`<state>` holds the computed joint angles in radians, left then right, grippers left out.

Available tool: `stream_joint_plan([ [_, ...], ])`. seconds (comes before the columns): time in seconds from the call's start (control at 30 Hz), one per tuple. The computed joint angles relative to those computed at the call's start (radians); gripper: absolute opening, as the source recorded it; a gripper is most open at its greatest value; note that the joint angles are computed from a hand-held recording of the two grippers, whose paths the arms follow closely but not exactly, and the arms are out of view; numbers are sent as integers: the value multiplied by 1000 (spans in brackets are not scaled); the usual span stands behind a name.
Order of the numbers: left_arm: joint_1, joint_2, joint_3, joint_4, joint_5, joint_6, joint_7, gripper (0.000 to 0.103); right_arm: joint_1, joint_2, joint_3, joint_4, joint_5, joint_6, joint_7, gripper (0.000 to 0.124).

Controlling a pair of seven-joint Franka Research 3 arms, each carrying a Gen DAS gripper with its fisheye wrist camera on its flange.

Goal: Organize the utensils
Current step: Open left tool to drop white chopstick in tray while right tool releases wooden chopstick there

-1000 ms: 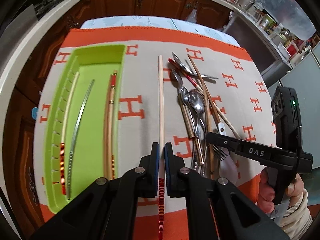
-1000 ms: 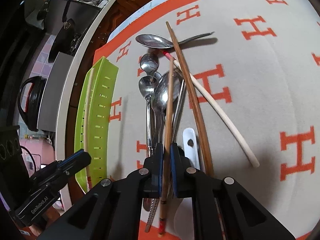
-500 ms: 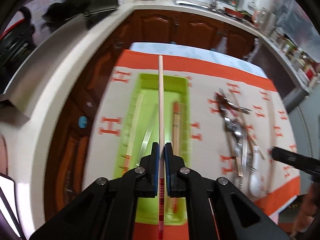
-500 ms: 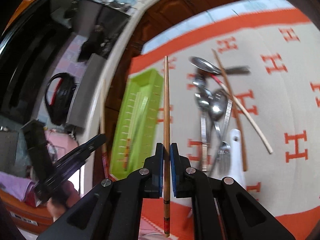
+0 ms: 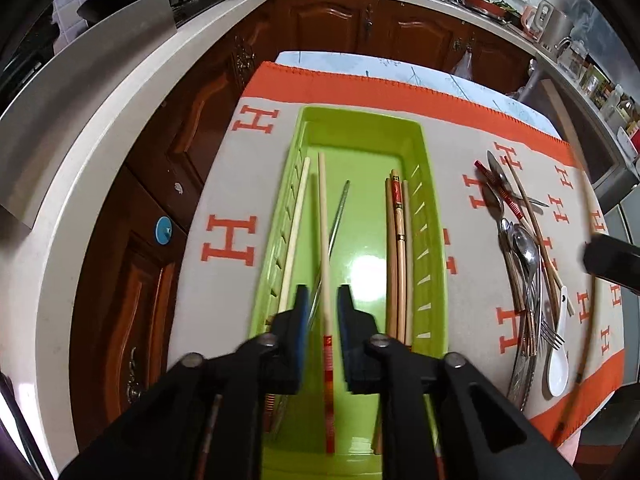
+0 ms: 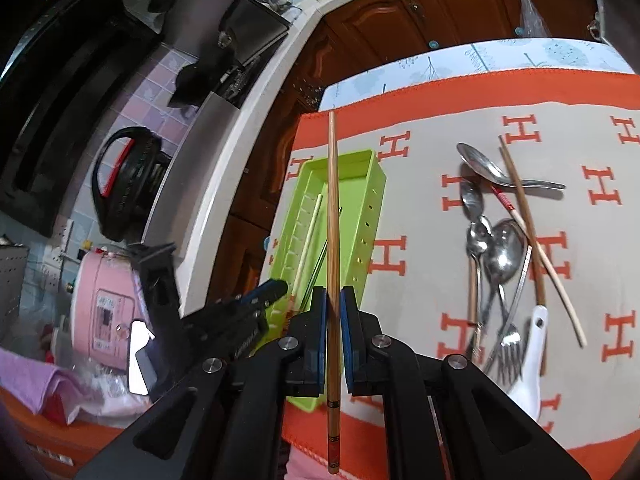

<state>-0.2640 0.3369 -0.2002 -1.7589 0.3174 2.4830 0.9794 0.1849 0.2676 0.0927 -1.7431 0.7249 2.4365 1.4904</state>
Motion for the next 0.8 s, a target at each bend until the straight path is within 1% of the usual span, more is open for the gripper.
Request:
stream_joint_plan([
  [0.1, -5, -21, 9, -16, 22, 1, -28, 20, 14, 77, -2, 77, -41, -11, 52, 7],
  [0.4, 30, -83, 6, -80, -8, 50, -51, 22, 34, 248, 26, 252, -89, -53, 157, 7],
  [0.67, 49, -99, 9, -108, -27, 65, -67, 24, 57, 347, 31, 356, -158, -104, 238, 7],
  [0.8, 53, -99, 8, -113, -34, 69, -67, 24, 66, 373, 27, 382, -186, -111, 276, 8],
])
